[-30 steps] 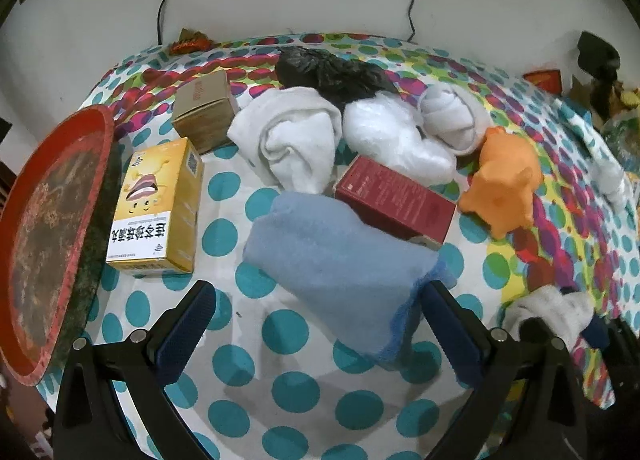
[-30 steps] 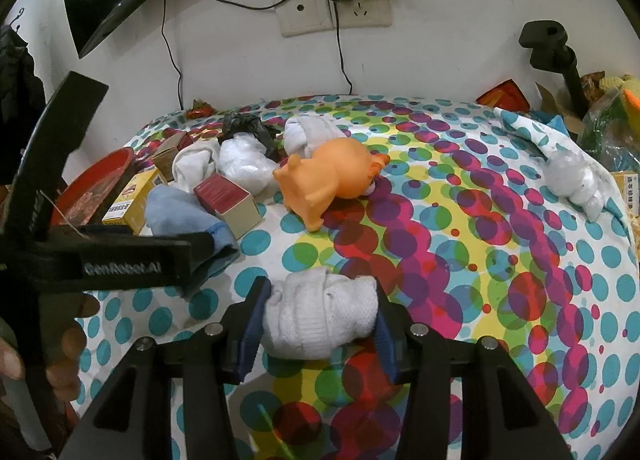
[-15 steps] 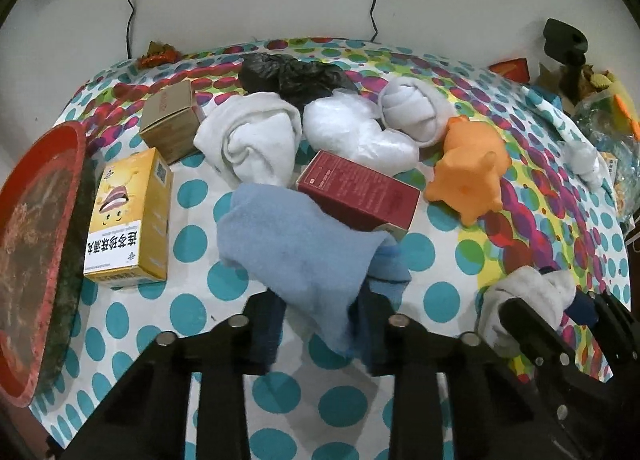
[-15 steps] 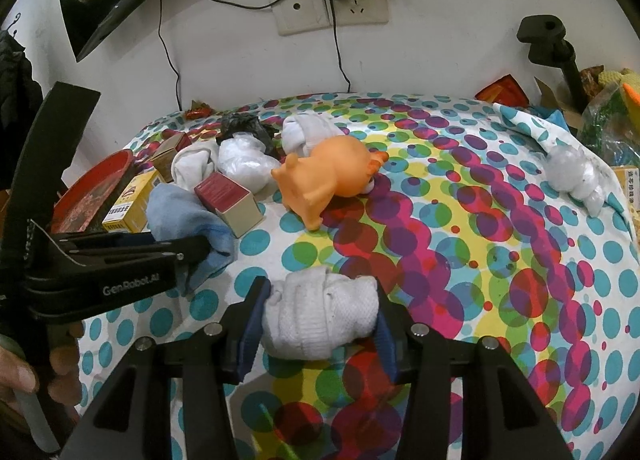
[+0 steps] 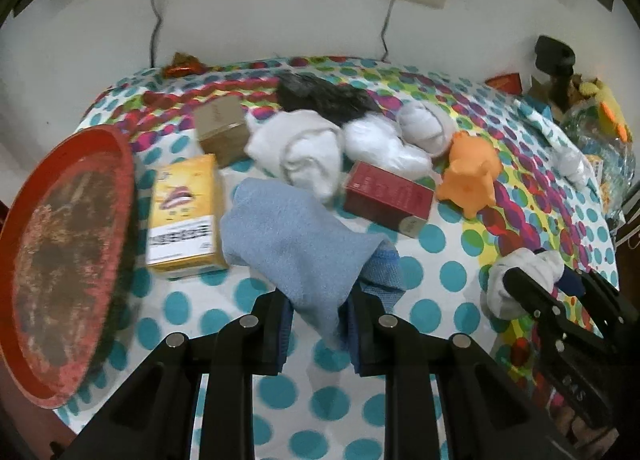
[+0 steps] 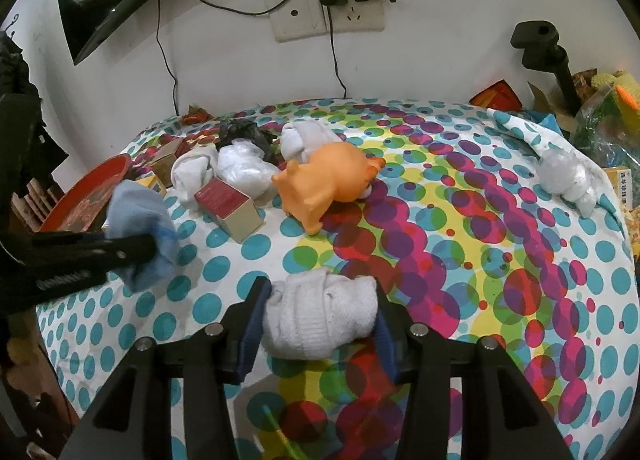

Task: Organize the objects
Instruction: 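Carry the blue sock over the red tray with the left tool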

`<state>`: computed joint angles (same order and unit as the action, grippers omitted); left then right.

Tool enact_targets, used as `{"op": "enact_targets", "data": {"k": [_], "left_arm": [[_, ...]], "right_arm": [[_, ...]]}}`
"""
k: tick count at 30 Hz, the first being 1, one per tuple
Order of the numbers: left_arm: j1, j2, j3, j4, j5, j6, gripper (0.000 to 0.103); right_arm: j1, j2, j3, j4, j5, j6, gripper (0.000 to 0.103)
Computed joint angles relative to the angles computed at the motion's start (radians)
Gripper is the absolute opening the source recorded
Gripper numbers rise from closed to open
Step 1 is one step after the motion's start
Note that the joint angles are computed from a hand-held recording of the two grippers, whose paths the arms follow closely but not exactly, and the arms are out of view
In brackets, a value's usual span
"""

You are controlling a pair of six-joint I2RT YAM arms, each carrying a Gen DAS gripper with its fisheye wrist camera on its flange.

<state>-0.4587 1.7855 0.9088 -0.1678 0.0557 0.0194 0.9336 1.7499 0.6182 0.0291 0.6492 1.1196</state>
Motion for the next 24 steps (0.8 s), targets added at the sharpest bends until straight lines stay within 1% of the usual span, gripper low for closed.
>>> {"op": "enact_targets", "data": {"k": [4, 7, 12, 17, 24], "left_arm": [[0.075, -0.055, -0.011, -0.026, -0.001, 0.06, 0.021], [0.159, -0.089, -0.009, -0.047, 0.02, 0.104, 0.021], [0.305, -0.096, 0.02, -0.062, 0.033, 0.159, 0.021], [0.44, -0.054, 0.066, -0.057, 0.036, 0.211, 0.021], [0.589, 0.048, 0.147, -0.04, 0.036, 0.271, 0.021]], "right_arm": [[0.012, -0.009, 0.02, -0.043, 0.021, 0.019, 0.048], [0.02, -0.015, 0.036, -0.08, 0.036, 0.03, 0.048], [0.03, -0.023, 0.057, -0.123, 0.046, 0.058, 0.048], [0.041, -0.022, 0.077, -0.164, 0.052, 0.097, 0.048], [0.063, -0.013, 0.131, -0.276, 0.074, 0.146, 0.048]]}}
